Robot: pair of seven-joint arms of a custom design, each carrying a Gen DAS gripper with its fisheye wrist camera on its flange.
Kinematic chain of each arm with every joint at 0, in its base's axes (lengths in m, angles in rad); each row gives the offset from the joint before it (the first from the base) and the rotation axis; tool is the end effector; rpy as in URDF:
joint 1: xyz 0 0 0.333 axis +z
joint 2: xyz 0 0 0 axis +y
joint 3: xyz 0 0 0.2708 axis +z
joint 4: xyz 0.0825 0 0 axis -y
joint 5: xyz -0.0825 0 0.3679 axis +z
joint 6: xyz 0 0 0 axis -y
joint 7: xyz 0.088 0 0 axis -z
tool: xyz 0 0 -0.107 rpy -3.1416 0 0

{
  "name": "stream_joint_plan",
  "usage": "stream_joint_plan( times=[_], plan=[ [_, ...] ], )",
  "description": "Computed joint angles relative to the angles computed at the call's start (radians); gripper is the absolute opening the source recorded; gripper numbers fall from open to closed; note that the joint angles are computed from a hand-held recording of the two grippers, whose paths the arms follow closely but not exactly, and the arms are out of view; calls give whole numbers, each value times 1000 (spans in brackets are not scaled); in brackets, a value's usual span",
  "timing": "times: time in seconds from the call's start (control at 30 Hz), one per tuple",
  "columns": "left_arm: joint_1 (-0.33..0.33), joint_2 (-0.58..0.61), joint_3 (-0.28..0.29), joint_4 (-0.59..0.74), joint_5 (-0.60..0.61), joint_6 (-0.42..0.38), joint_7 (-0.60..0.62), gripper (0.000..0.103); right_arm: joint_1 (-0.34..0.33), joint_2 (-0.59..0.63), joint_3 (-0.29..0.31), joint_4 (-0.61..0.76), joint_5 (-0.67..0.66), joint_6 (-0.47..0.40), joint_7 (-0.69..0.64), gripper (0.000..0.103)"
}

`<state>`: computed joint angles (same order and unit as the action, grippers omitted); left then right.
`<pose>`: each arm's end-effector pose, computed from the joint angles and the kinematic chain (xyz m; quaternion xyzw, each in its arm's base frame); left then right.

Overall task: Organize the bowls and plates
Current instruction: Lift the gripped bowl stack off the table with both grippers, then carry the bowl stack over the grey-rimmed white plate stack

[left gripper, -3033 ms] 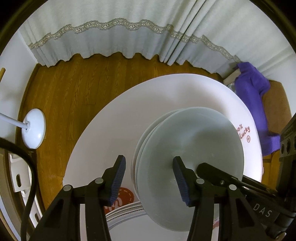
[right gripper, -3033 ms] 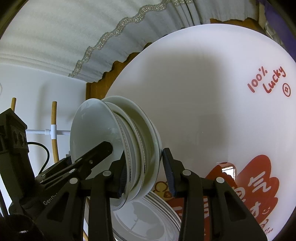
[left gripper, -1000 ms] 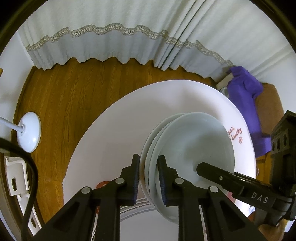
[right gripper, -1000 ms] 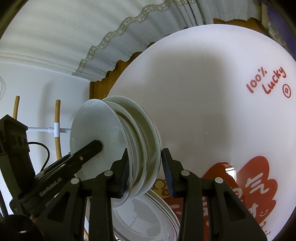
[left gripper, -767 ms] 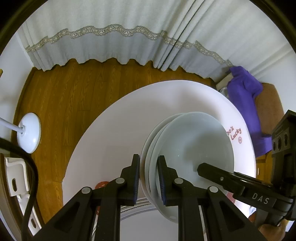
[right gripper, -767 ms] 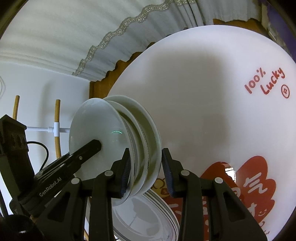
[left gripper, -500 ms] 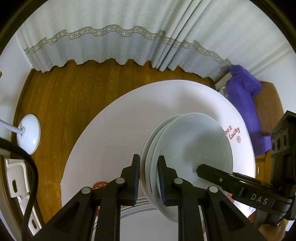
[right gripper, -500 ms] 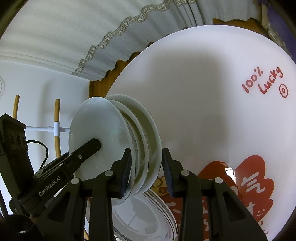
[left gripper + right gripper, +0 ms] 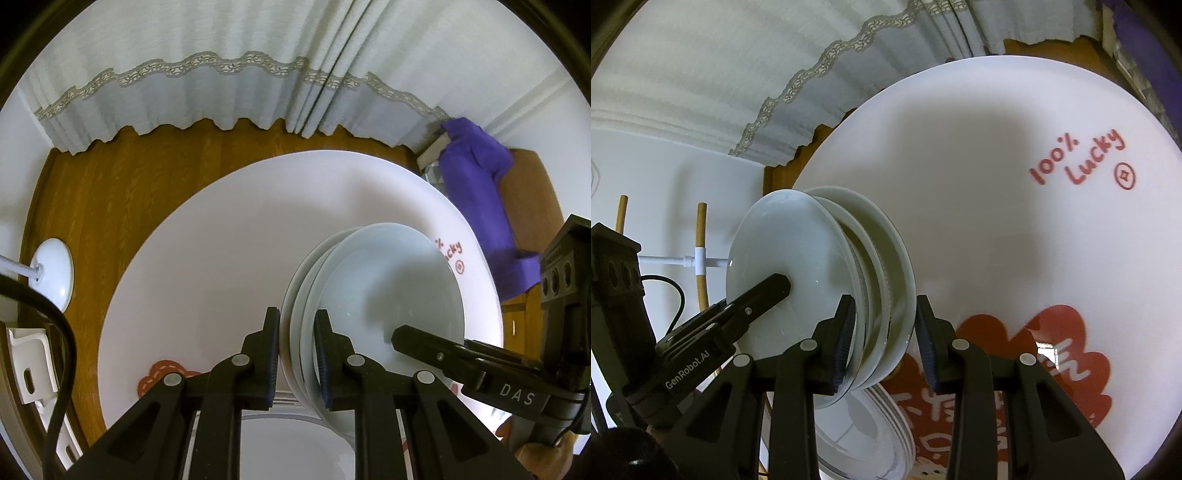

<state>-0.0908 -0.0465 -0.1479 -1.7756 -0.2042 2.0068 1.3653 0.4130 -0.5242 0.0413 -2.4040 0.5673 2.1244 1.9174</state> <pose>0.5413 -0.1457 0.5529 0.7064 -0.6879 0.1665 0.0061 0.3709 0.2091 0.4989 -0.6316 0.7262 0.1815 0.2018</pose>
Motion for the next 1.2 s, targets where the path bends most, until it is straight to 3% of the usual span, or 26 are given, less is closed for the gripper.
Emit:
stream_joint_plan(
  times=[0.77,1.2],
  plan=[
    [-38,-7,-23,24,20,-25,-64,13,-21,-43,-25,-24,4,-39,-35,33],
    [-60,-124,-29,-60,35,-20,-139,13,-37,-49,-41,2,9,-91,-110,33]
  ],
)
